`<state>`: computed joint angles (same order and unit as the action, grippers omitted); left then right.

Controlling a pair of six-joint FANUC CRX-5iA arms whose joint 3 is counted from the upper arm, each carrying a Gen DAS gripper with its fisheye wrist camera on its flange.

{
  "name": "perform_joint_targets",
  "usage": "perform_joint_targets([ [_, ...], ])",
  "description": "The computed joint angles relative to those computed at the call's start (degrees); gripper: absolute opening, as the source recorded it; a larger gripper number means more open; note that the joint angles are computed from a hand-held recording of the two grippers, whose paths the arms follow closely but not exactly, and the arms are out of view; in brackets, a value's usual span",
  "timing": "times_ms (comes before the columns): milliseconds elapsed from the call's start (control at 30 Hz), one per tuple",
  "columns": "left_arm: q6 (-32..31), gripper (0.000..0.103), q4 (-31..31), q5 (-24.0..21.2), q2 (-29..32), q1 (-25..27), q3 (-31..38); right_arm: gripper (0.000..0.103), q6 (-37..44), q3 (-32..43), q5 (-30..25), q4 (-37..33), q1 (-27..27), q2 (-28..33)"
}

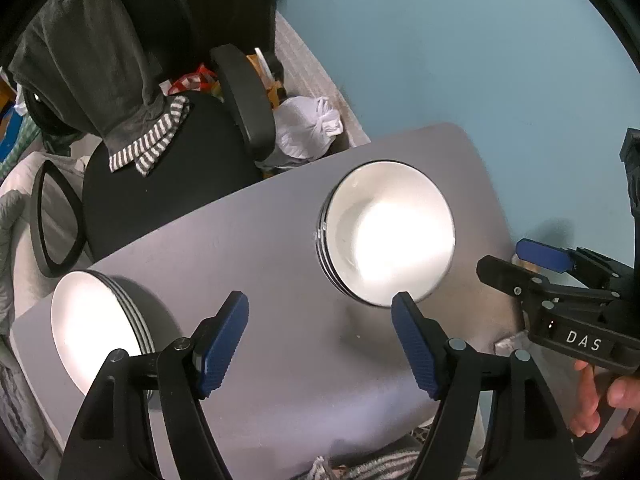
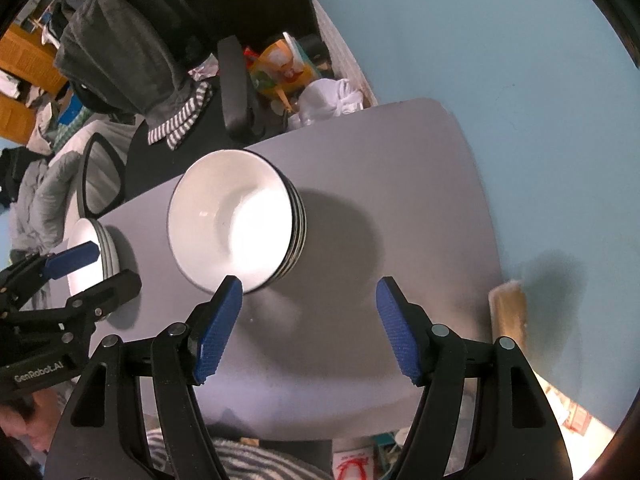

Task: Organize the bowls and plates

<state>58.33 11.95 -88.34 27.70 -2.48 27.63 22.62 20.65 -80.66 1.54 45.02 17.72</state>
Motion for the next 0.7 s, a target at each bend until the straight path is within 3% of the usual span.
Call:
perform_joint_targets([
  [333, 3.95, 0.075, -0.21, -2.45, 6.09, -0.91, 5.15, 0.069, 4.45, -0.65, 4.87, -2.18, -2.76, 2.17],
  [700, 6.9, 0.075, 0.92, -6.63, 11.85, -1.49, 9.54, 0.069, 9.53, 0.81, 4.73, -8.87, -6.45, 5.12],
])
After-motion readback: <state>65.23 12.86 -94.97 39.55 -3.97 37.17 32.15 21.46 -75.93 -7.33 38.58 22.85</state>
